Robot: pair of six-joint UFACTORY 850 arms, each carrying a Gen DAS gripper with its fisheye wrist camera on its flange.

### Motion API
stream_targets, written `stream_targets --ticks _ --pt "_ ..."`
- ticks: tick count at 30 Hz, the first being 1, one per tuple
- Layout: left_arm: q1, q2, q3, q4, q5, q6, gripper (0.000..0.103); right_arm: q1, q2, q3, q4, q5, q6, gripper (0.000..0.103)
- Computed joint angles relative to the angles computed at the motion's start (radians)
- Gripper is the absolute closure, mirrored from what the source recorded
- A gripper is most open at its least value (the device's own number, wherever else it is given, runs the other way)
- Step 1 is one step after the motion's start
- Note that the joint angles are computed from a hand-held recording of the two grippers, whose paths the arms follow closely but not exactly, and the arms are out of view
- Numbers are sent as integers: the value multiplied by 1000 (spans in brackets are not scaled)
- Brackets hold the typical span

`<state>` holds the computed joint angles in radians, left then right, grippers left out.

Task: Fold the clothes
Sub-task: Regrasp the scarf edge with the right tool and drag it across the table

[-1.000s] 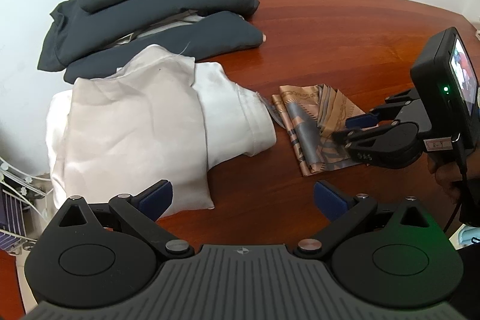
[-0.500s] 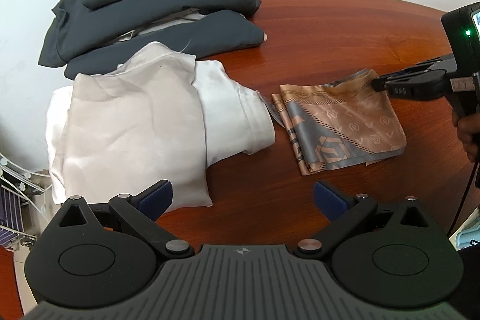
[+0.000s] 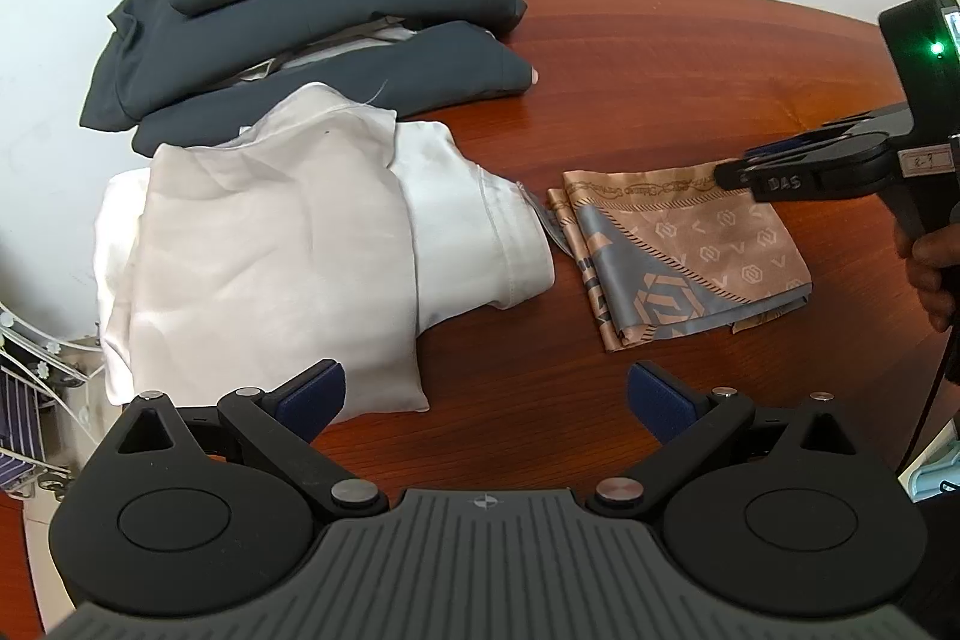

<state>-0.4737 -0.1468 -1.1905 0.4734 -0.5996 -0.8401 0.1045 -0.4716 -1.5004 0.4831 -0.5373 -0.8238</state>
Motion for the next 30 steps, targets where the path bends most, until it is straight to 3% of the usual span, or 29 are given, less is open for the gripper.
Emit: stream_targets --ticks 30 --pt "22 78 95 59 -73 -153 2 152 -123 -114 -20 -116 -97 70"
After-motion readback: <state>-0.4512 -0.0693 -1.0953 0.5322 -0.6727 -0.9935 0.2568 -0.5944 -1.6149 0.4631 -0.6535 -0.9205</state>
